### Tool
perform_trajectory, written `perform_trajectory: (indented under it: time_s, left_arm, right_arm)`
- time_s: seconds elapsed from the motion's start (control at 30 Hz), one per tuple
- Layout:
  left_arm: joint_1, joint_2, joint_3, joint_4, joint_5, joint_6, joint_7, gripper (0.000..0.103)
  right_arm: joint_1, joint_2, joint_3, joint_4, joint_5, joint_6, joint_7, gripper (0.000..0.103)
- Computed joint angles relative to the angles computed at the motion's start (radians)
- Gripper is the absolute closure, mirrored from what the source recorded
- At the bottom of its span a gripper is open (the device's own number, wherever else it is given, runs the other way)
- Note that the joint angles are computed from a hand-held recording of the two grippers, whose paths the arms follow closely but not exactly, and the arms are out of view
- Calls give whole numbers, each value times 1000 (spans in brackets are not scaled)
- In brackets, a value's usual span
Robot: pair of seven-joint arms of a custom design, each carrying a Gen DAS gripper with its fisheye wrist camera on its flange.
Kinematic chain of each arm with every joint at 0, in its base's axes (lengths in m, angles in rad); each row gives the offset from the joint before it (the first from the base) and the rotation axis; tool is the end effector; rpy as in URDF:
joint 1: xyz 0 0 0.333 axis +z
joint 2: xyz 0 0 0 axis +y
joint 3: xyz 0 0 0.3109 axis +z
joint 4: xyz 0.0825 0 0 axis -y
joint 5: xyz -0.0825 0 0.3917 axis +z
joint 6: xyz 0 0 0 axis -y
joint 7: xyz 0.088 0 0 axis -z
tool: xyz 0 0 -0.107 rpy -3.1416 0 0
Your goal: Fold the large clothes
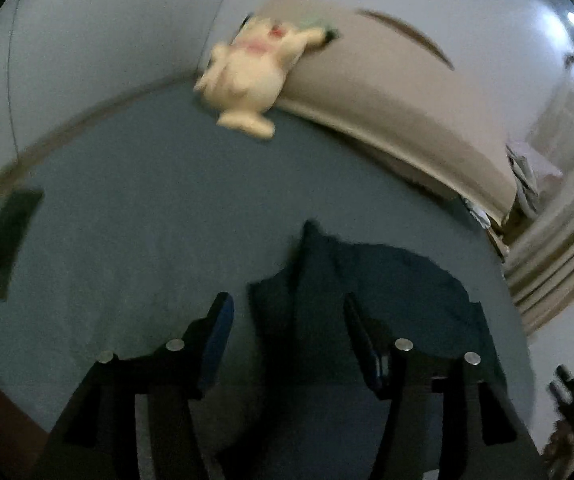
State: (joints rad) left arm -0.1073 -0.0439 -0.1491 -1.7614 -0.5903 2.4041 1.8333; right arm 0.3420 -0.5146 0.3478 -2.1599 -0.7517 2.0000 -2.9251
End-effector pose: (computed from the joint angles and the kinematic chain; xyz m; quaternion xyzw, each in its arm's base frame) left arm 0.5833 -0.1589 0.6454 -0.5703 0.7117 -0.4071 0.0498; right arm 0.3487 0.2756 0.6351 -0.2953 0.8409 -0.3306 0.3105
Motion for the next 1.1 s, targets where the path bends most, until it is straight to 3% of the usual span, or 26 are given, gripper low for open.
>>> perform_trajectory:
  time_s: [0.07,0.17,0.23,0.27,0.33,0.37,0.43,0.53,0.6,0.73,0.83,0.9,1.0,1.07,1.1]
  left_arm:
    - [-25,-64,-16,-81,-46,89,62,40]
    - [-91,-156,-28,-221,-134,210,191,36]
    - [-133,-191,-50,-302,-129,301,229,36]
    - [-145,-205,-74,-355,-90,369,220,36]
    - [-156,-210,-88,-408,-20,424,190,36]
    - [-127,-201,-130,-440,87,464,110,36]
    - [-66,-164,-180,-444,273,452,-28,35]
    - [-62,-146,-181,-504,380,577,-72,33]
    - [2,-145,-234,-521,548,605,-183,33]
    - [-44,-126,-184,-491,579,562,-199,33]
    - [-90,-121,-134,-371,553,339,-157,33]
    - [-123,-100,-101,-286,464,295,-102,32]
    - [-139,-19,-106,-128,467,257,-105,28]
    - [-156,95,-118,18,536,253,-164,25]
    - [-172,151,-114,101,580,200,-200,25]
  right_arm:
    - [-6,96,54,72,-93,-2,-30,11]
    - [8,251,112,165,-212,-78,0,11]
    - [34,303,114,176,-235,-108,15,11]
    - [47,328,112,176,-239,-124,22,11]
    - [78,349,100,151,-227,-135,40,11]
    - [94,358,91,134,-212,-140,50,11]
    - [112,383,60,129,-188,-130,50,11]
    - [147,372,19,70,-194,-83,76,6]
    - [167,366,-18,57,-165,-55,49,5]
    - [188,357,-62,48,-121,-25,0,4]
    - [181,312,-113,51,30,58,-125,4]
    - [153,227,-135,8,51,184,-147,4]
    - [89,215,-127,85,18,164,-210,3]
    - [45,256,-131,153,-8,165,-241,1]
    - [24,296,-134,200,-24,151,-251,1]
